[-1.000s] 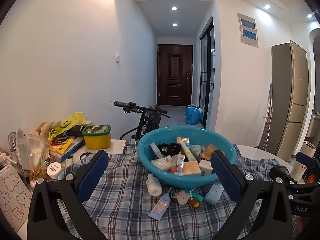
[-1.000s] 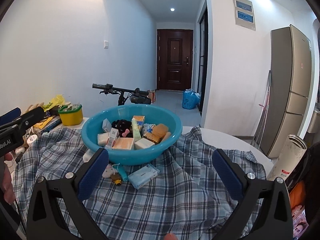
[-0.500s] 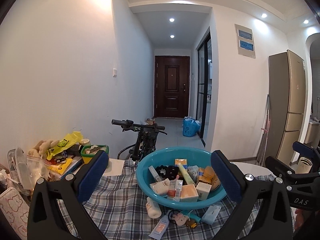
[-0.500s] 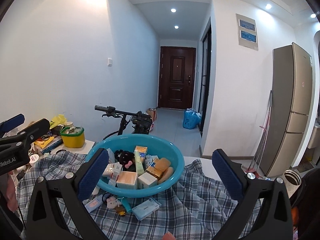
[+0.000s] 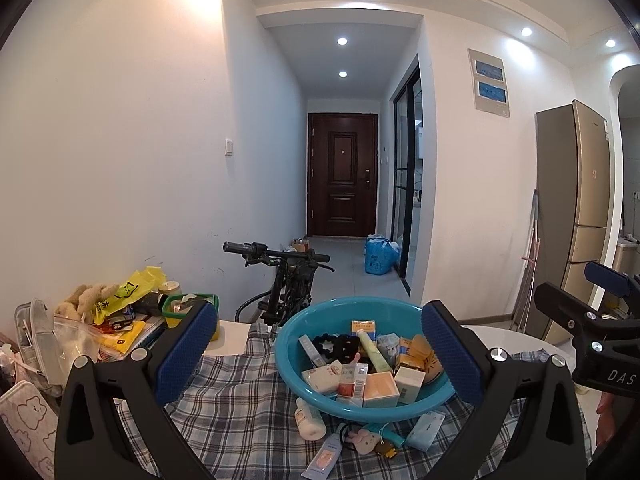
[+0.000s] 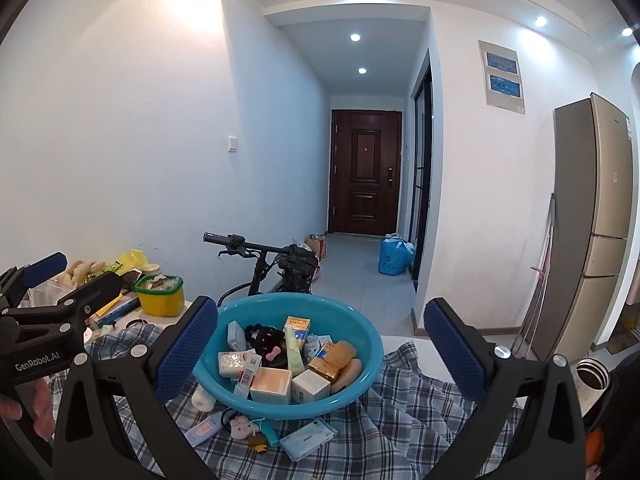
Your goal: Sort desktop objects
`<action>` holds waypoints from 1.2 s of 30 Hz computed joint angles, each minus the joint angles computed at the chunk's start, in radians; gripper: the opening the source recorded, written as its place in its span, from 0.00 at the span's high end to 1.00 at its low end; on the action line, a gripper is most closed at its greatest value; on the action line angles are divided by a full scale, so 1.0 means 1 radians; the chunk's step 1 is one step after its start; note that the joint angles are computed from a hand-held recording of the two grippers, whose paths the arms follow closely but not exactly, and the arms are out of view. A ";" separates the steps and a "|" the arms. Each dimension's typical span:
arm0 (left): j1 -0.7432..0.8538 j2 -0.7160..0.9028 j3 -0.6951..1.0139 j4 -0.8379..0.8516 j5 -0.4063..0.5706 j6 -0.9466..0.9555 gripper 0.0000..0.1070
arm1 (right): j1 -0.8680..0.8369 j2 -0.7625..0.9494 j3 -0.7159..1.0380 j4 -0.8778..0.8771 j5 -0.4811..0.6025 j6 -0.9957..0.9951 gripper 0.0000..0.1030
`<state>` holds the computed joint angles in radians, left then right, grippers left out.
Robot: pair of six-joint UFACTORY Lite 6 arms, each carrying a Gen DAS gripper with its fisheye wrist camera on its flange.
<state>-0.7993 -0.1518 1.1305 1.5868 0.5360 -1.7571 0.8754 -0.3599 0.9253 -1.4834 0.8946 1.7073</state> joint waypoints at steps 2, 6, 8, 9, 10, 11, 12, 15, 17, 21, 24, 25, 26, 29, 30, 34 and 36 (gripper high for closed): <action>0.012 0.015 -0.006 -0.006 -0.017 -0.008 0.04 | -0.025 -0.003 -0.022 0.005 -0.034 0.019 0.00; 0.029 0.049 -0.023 -0.018 -0.046 -0.020 0.04 | -0.062 -0.005 -0.068 0.010 -0.075 0.050 0.00; 0.033 0.067 -0.037 -0.013 -0.052 -0.034 0.04 | -0.086 -0.005 -0.093 0.014 -0.114 0.057 0.00; 0.038 0.077 -0.046 -0.006 -0.060 -0.047 0.04 | -0.093 -0.003 -0.104 0.018 -0.125 0.055 0.00; 0.043 0.085 -0.055 -0.004 -0.068 -0.055 0.04 | -0.096 -0.002 -0.116 0.022 -0.126 0.054 0.00; 0.050 0.095 -0.064 -0.006 -0.075 -0.061 0.04 | -0.098 -0.001 -0.133 0.022 -0.127 0.063 0.00; 0.058 0.105 -0.072 -0.010 -0.085 -0.065 0.04 | -0.104 -0.002 -0.150 0.023 -0.136 0.070 0.00; 0.066 0.137 -0.091 -0.017 -0.091 -0.073 0.04 | -0.134 0.002 -0.195 0.038 -0.177 0.085 0.00; 0.070 0.154 -0.106 -0.011 -0.102 -0.085 0.04 | -0.155 0.004 -0.224 0.042 -0.201 0.103 0.00; 0.069 0.201 -0.138 0.015 -0.119 -0.133 0.04 | -0.188 0.019 -0.275 0.028 -0.246 0.155 0.00; 0.073 0.231 -0.163 0.026 -0.145 -0.175 0.04 | -0.202 0.041 -0.299 0.014 -0.275 0.181 0.00; 0.077 0.237 -0.179 0.053 -0.154 -0.216 0.04 | -0.203 0.048 -0.308 0.009 -0.282 0.192 0.00; 0.082 0.243 -0.192 0.085 -0.160 -0.259 0.04 | -0.205 0.055 -0.317 0.004 -0.289 0.201 0.00; 0.091 0.267 -0.217 0.130 -0.176 -0.321 0.04 | -0.209 0.087 -0.339 -0.003 -0.310 0.220 0.00; 0.091 0.275 -0.222 0.137 -0.178 -0.329 0.04 | -0.210 0.095 -0.347 -0.005 -0.316 0.226 0.00; 0.083 0.293 -0.237 0.142 -0.175 -0.337 0.04 | -0.210 0.136 -0.370 -0.034 -0.352 0.281 0.00; 0.084 0.298 -0.247 0.170 -0.179 -0.370 0.04 | -0.207 0.160 -0.371 -0.041 -0.368 0.297 0.00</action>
<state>-0.7150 0.1463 0.8839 1.7566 0.3566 -2.1268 0.6686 -0.1998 0.5538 -1.5247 0.5262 2.0040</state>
